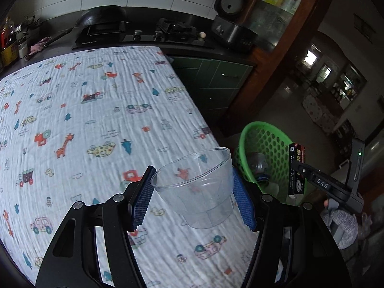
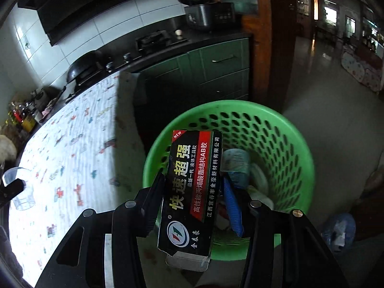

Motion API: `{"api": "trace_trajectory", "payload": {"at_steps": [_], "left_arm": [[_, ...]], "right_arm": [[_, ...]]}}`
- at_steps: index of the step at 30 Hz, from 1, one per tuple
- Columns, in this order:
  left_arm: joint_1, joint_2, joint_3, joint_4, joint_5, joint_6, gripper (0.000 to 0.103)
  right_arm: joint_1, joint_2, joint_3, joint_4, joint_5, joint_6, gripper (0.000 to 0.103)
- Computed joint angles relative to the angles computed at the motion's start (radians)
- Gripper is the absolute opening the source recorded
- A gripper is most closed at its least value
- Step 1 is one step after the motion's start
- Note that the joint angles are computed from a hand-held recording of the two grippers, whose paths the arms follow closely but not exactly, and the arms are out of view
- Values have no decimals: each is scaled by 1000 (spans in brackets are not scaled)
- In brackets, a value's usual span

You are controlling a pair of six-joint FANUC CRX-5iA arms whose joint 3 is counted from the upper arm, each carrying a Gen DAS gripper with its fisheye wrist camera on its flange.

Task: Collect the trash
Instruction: 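Drop the glue box into the basket with the right tool while the left tool carries the clear cup there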

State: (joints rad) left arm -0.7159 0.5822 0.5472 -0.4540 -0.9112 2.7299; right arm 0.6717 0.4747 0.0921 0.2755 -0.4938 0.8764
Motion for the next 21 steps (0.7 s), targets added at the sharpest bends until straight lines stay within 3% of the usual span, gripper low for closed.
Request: {"api": "trace_trajectory", "payload": {"at_steps": [11, 14, 17, 21], "left_arm": [[1, 217, 293, 149, -7, -220, 62], [3, 267, 354, 194, -2, -264, 62], [3, 332, 441, 234, -17, -314, 62], [0, 429, 587, 274, -57, -382, 62]], "right_arm": [[-91, 58, -49, 114, 72, -118, 47], [-103, 55, -59, 83, 92, -108, 49], [-111, 43, -99, 142, 139, -157, 56], [-118, -3, -202, 332, 203, -323, 57]]}}
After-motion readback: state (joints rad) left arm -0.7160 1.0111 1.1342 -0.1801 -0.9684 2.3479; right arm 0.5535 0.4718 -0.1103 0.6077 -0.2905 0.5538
